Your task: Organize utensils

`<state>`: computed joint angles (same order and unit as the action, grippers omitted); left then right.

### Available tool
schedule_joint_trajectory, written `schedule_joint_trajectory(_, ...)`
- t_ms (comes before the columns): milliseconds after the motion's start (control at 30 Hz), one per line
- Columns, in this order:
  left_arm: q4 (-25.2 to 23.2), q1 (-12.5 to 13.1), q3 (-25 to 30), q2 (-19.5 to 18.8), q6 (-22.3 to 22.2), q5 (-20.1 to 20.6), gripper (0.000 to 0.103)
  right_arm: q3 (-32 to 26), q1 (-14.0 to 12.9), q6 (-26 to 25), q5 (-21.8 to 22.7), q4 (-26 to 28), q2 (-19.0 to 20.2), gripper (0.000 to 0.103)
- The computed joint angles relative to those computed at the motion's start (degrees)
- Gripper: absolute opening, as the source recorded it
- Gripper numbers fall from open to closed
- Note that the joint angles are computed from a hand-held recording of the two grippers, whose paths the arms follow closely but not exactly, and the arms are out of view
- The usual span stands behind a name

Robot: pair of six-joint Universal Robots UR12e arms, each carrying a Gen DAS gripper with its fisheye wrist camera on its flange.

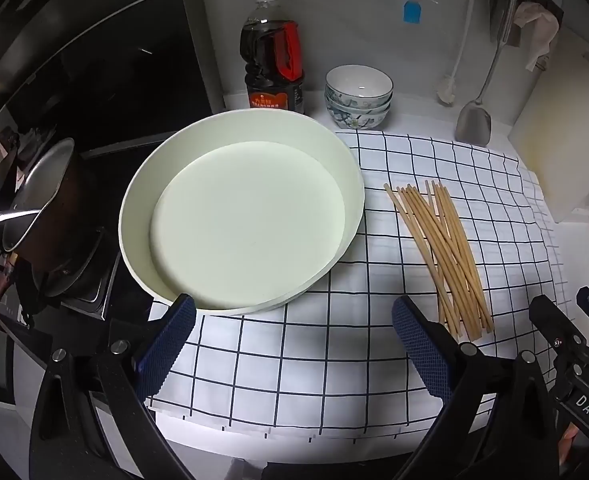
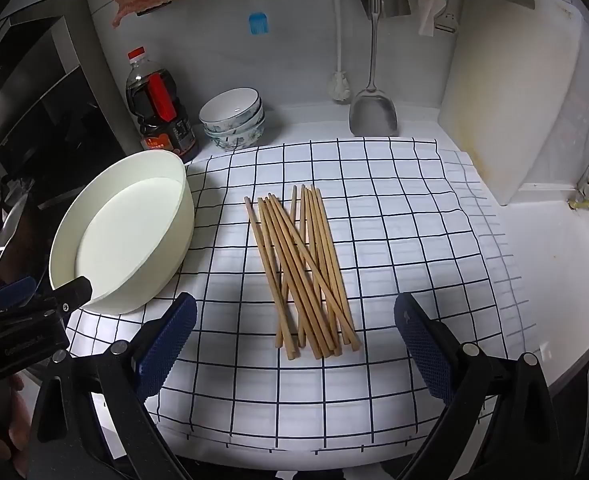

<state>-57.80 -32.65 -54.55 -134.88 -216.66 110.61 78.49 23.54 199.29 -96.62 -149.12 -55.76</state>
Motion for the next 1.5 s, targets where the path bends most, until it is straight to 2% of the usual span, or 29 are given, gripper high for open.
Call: schedule_joint_trajectory(1500,0.32,-0.46,-0.81,0.31,-0.15,0.94,0.097,0.42,0.17,0.54,0.04,-0.13,-0.28,0.095)
